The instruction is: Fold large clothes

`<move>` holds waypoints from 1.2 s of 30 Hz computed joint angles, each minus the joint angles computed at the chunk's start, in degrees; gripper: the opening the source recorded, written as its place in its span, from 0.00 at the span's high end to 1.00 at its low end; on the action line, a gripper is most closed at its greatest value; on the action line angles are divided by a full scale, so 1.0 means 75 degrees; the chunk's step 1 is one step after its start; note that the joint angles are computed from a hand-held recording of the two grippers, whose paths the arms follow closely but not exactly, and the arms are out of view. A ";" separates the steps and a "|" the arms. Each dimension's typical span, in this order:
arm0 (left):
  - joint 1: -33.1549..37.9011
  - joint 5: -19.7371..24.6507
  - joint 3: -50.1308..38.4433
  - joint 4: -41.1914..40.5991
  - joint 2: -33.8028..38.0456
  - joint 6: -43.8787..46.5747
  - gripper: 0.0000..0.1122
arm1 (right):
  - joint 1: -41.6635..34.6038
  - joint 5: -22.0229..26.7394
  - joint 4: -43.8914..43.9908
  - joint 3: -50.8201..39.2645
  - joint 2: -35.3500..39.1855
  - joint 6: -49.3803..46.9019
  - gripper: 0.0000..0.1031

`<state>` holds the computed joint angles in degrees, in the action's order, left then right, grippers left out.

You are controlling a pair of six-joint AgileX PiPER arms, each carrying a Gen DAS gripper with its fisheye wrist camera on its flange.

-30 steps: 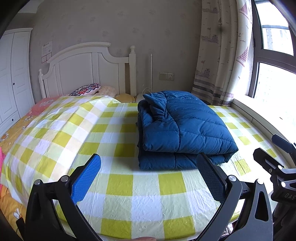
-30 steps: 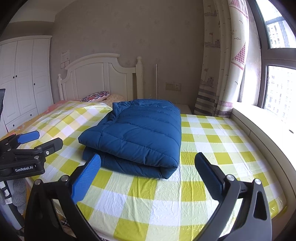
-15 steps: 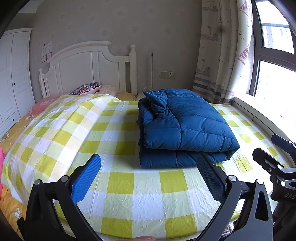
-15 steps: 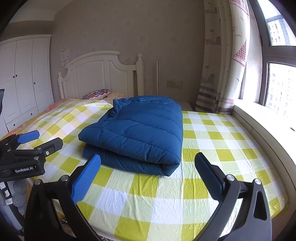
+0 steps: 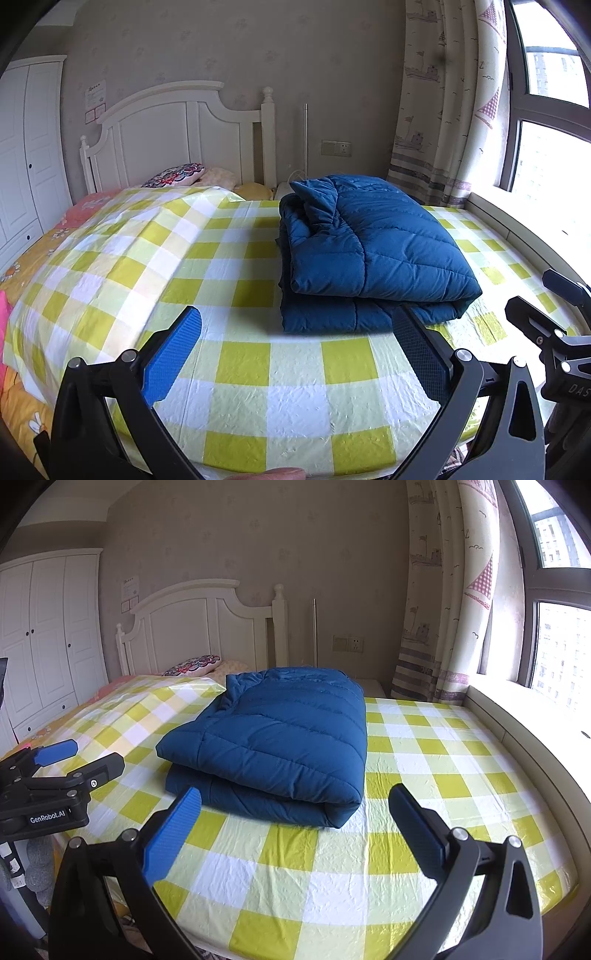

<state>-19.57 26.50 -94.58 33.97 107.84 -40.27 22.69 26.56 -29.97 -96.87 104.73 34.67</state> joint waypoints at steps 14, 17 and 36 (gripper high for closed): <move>-0.0076 0.0018 0.0068 0.0317 -0.0057 -0.0207 0.12 | 0.0020 0.0008 -0.0026 0.0000 0.0001 0.0030 0.02; -0.0076 0.0017 0.0073 0.0308 -0.0068 -0.0192 0.12 | 0.0029 0.0015 -0.0042 0.0002 -0.0002 0.0048 0.02; -0.0232 -0.0097 0.0369 0.1242 -0.0258 -0.0843 0.12 | 0.0018 -0.0037 0.0049 0.0029 -0.0008 -0.0084 0.02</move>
